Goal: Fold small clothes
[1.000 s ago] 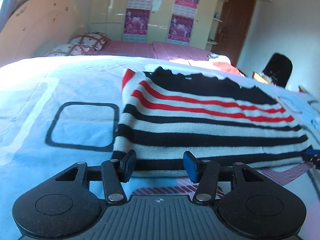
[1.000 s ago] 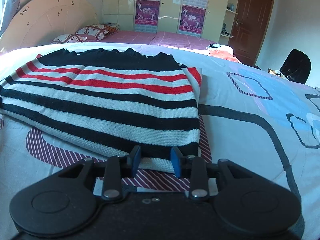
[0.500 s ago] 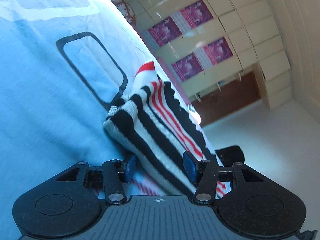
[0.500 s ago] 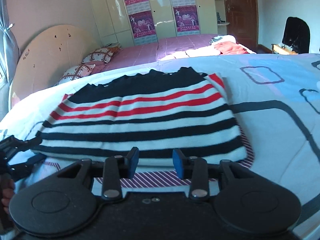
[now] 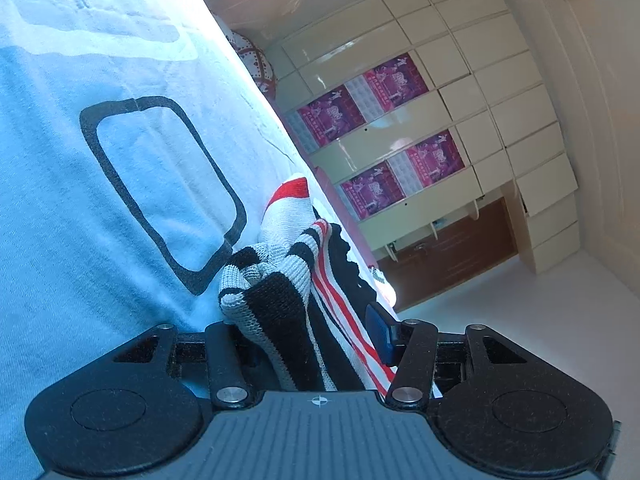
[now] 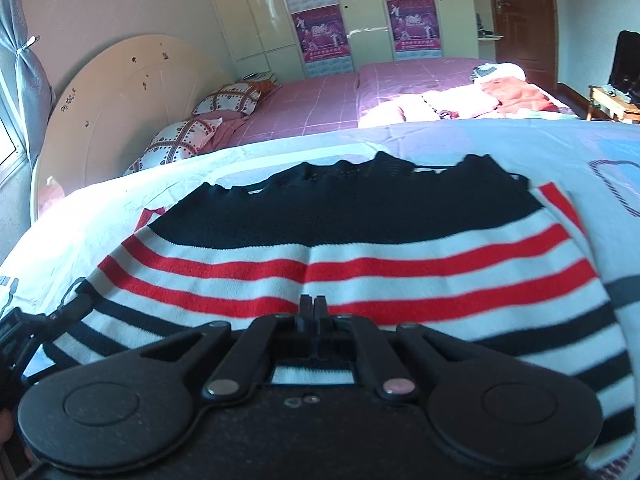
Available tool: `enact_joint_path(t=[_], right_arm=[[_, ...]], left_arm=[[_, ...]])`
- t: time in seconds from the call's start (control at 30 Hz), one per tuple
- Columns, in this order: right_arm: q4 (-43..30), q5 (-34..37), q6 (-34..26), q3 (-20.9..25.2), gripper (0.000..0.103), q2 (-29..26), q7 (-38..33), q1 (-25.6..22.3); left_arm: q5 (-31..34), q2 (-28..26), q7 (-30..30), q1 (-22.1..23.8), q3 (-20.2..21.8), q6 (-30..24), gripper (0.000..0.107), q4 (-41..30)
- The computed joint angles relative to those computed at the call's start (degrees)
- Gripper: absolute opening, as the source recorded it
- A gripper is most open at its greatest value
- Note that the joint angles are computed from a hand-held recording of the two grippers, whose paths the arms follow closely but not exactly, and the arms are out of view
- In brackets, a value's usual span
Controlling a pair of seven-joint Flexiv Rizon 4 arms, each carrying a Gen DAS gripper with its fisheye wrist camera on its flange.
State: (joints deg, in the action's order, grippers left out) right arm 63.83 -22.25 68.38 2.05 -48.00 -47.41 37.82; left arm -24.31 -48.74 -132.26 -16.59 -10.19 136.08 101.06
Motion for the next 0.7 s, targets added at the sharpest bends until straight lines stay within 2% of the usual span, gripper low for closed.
enact_joint_path(t=[0.1, 0.2, 0.23, 0.27, 0.3, 0.5, 0.7], right_arm=[[-4.57, 1.59, -4.57, 3.04, 0.002, -2.86, -3.51, -1.24], [-3.4, 2.74, -1.76, 2.33, 0.001, -3.09, -3.78, -1.04], [-2.95, 3.14, -0.93, 2.32, 0.001, -2.96, -3.7, -1.11], [-2.75, 3.47, -0.3, 2.44, 0.001, -2.96, -3.84, -1.23], [-2.47, 3.71, 0.17, 2.64, 0.001, -2.89, -4.23, -1.4], [-2.95, 5.3, 0.5, 3.9, 0.001, -3.08, -6.23, -2.12], [-1.75, 6.19, 3.53, 3.63, 0.0, -3.21, -6.75, -2.33]], left_arm=[[-1.89, -0.14, 1.16, -1.02, 0.67, -0.79, 0.052, -0.71], [-3.79, 0.62, 2.5, -1.63, 1.18, -2.28, 0.049, -0.28], [-5.34, 1.27, 3.81, -1.96, 1.57, -4.8, 0.024, -0.3], [-5.41, 1.89, 4.02, -1.07, 0.94, -7.77, 0.014, 0.17], [-4.03, 1.27, 2.76, -0.31, 0.51, -7.0, 0.014, -0.24], [-5.98, 1.03, 4.53, -2.27, 2.69, -9.2, 0.014, -2.05], [-0.62, 1.45, 1.21, 0.21, 0.9, -4.67, 0.014, 0.98]])
